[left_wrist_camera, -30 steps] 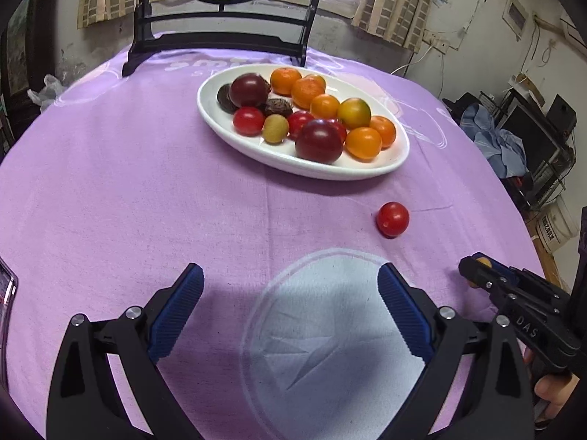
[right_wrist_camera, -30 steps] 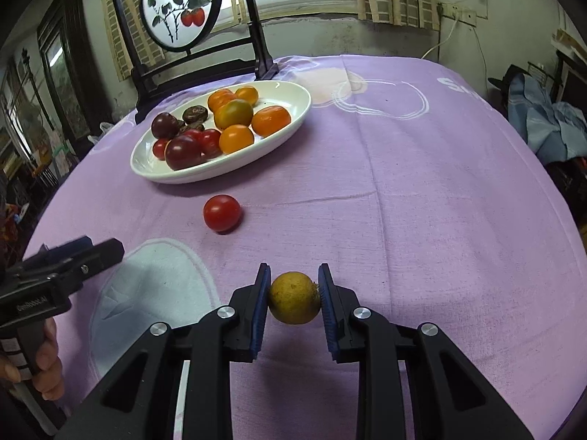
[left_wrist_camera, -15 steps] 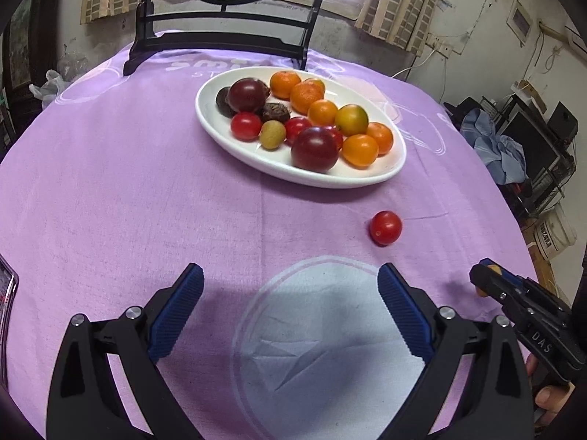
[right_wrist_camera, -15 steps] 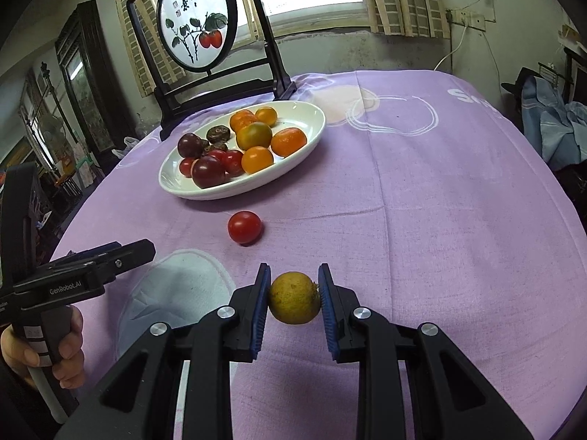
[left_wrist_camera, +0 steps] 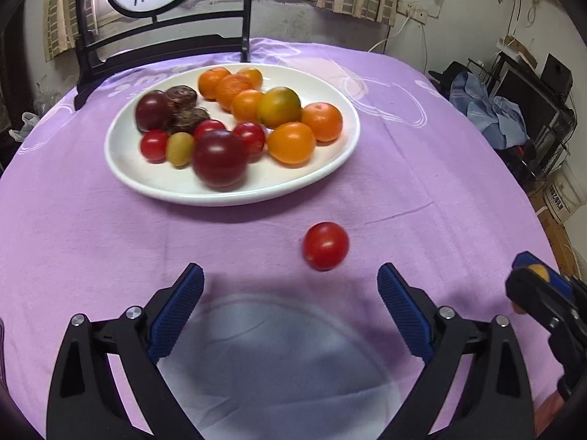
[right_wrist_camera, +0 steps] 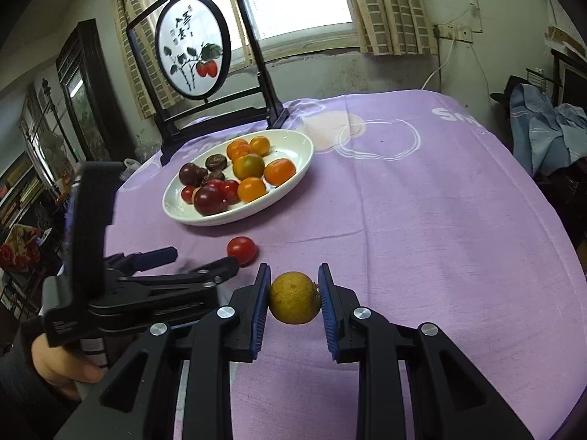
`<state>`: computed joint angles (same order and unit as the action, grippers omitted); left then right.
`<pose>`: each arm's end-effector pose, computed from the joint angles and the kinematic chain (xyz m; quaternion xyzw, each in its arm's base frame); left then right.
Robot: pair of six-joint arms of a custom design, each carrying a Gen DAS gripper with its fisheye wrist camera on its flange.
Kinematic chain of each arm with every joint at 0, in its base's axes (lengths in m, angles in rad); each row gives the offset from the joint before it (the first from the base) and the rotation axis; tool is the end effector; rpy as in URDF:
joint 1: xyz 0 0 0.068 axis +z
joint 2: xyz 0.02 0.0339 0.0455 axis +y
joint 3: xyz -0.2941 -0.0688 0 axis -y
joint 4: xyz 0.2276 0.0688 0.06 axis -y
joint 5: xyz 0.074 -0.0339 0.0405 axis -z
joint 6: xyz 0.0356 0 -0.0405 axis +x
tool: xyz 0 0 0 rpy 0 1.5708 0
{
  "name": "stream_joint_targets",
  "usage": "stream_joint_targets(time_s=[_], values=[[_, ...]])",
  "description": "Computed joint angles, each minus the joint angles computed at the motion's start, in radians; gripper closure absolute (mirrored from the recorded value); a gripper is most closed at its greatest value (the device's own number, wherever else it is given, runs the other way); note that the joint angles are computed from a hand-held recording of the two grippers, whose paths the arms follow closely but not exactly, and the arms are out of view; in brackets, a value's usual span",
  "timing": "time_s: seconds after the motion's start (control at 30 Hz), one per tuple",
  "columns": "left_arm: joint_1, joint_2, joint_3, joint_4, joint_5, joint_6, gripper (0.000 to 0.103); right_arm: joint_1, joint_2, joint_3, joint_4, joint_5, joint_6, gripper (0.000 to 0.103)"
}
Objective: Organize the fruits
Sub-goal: 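Grasp the small yellow fruit with the right tool while the left tool grasps a red tomato, then carry the yellow fruit and red tomato over the plate and open both tools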
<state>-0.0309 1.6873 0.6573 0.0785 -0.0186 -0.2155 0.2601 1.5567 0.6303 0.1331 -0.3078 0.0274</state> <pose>0.2863 -0.0082 0.1521 -0.0906 0.9481 -0.0287 0.3035 0.2642 0.0815 0.1847 -0.1639 0.9015 0.1940 0.3504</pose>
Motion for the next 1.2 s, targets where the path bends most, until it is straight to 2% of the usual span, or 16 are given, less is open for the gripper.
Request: stream_joint_targets(time_s=[0.03,0.1,0.17,0.23,0.27,0.3,0.33,0.57,0.83,1.0,1.2], values=[[-0.01,0.018,0.015,-0.001,0.0,-0.004,0.016,-0.008,0.0,-0.001,0.001,-0.003,0.0,0.076],[-0.028,0.07,0.068,-0.024,0.008,-0.008,0.031,-0.019,-0.001,0.001,0.001,-0.004,0.003,0.076],[-0.033,0.12,0.118,-0.052,0.015,-0.02,0.035,-0.026,-0.002,0.002,0.0,-0.008,0.003,0.076],[-0.044,0.139,0.135,-0.037,-0.01,-0.023,0.047,-0.025,-0.001,0.002,0.0,-0.005,0.004,0.076],[-0.048,0.147,0.145,-0.041,-0.02,-0.016,0.055,-0.024,0.001,0.002,0.0,-0.003,0.004,0.076],[-0.046,0.151,0.151,-0.046,-0.021,-0.01,0.07,-0.021,0.003,0.003,0.001,0.002,0.004,0.076],[-0.037,0.152,0.159,-0.062,0.003,-0.006,0.073,-0.017,0.008,0.004,0.001,0.008,0.004,0.076],[0.014,0.02,0.063,-0.061,0.079,0.032,0.073,0.002,0.039,0.008,0.01,0.038,0.002,0.076],[0.112,-0.173,-0.013,-0.129,0.177,0.123,0.073,0.065,0.11,0.054,-0.03,0.086,0.049,0.076],[0.192,-0.211,0.016,-0.165,0.216,0.169,0.073,0.147,0.11,0.139,-0.089,0.148,0.051,0.076],[0.277,-0.163,0.118,-0.202,0.244,0.181,0.073,0.227,0.178,0.337,-0.159,0.193,0.024,0.076]])
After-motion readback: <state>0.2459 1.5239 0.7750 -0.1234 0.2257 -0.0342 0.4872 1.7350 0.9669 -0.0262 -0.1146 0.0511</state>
